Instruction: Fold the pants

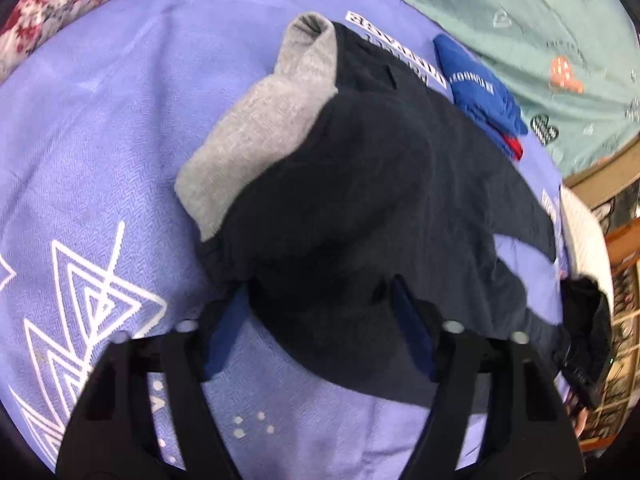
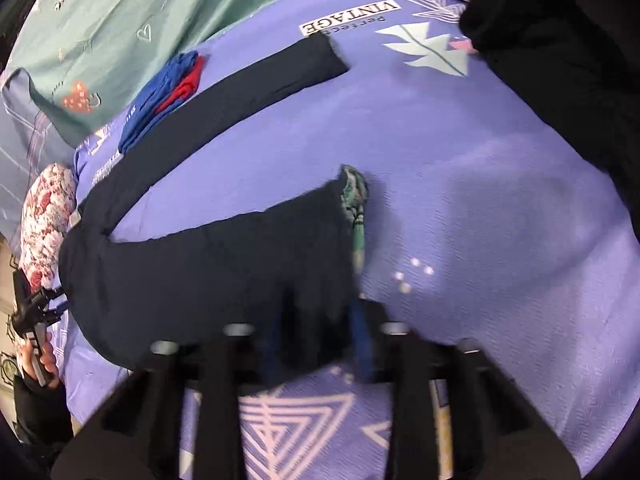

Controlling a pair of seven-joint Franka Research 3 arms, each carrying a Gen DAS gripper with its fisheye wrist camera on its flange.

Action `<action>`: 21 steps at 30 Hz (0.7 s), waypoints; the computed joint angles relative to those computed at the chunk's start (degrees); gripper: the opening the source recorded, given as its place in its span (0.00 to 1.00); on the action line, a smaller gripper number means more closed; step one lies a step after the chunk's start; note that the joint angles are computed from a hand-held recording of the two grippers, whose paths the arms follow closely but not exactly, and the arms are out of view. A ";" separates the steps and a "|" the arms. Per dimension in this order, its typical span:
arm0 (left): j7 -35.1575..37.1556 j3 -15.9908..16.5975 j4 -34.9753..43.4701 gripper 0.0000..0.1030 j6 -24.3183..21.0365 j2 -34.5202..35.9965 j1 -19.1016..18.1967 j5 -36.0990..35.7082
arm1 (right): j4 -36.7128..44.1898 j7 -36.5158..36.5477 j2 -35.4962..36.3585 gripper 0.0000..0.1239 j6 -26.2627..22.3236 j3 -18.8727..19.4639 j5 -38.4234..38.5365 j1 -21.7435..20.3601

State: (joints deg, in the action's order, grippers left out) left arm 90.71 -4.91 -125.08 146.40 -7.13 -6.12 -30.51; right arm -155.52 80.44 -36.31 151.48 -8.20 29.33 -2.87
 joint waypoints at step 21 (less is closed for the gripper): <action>-2.86 -0.30 -1.30 0.77 1.16 0.03 -0.11 -5.78 | 0.00 -2.37 -8.42 0.08 6.07 -4.43 5.46 0.08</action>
State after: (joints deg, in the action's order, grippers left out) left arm 87.85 -5.22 -126.37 147.56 -7.10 -6.24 -36.29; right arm -155.52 78.07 -44.73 157.54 -12.63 34.79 -2.79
